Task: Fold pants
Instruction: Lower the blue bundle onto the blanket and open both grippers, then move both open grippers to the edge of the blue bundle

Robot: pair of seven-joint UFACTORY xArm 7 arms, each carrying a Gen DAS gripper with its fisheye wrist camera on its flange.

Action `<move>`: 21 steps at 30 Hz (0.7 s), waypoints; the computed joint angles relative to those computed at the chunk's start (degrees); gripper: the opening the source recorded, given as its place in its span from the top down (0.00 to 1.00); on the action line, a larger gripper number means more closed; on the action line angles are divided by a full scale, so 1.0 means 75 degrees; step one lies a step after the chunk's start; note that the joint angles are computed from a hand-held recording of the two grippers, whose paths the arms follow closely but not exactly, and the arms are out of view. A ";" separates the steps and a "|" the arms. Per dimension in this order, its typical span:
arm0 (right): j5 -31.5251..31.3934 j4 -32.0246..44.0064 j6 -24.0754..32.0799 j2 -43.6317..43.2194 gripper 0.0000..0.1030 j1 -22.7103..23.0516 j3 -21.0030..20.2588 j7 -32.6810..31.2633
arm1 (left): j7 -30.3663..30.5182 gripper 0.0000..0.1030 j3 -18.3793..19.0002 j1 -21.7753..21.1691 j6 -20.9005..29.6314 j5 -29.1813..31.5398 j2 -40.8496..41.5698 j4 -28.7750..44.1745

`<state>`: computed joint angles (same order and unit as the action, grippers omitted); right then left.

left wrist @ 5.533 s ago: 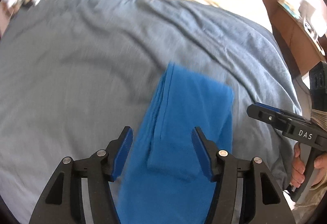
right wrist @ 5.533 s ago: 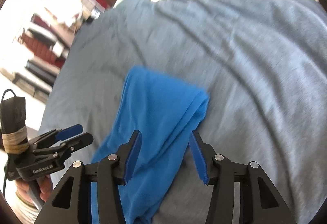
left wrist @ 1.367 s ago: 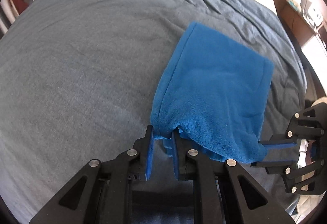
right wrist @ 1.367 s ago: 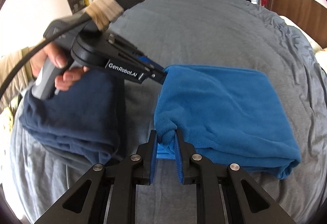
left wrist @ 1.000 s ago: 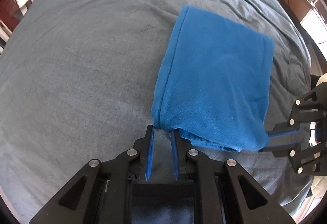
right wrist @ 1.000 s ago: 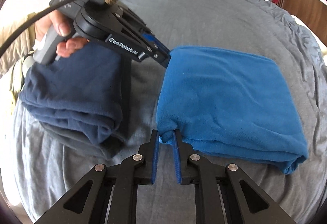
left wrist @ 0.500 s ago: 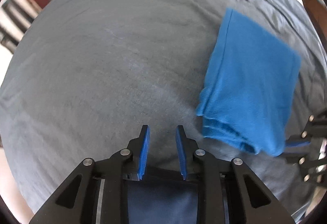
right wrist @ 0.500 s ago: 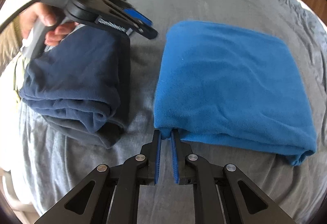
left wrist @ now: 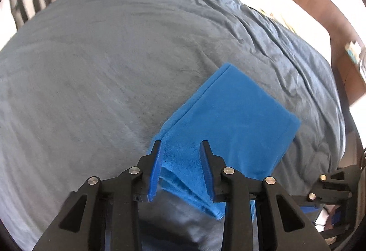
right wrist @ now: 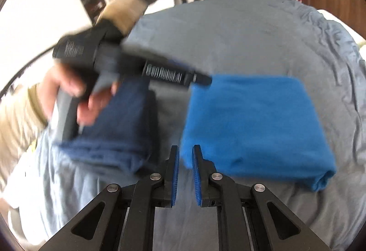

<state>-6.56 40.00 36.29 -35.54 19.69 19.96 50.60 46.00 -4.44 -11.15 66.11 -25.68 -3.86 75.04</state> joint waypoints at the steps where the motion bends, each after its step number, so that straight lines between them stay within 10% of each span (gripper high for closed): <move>1: -0.0082 0.0018 -0.0054 0.0095 0.87 -0.0148 0.0028 0.0096 | -0.0135 0.70 -0.0013 -0.0003 0.0076 0.0052 0.0083 0.0040; 14: 0.1012 -0.0579 -0.0502 0.0780 0.87 0.0727 -0.0628 -0.0479 | -0.0647 0.68 -0.0057 -0.0030 -0.0561 0.0640 -0.0201 -0.0809; 21: 0.1943 -0.0899 0.0441 -0.0015 0.87 0.1183 -0.1108 -0.1250 | -0.1913 0.66 -0.0348 -0.0137 -0.1845 0.1967 -0.1085 -0.1675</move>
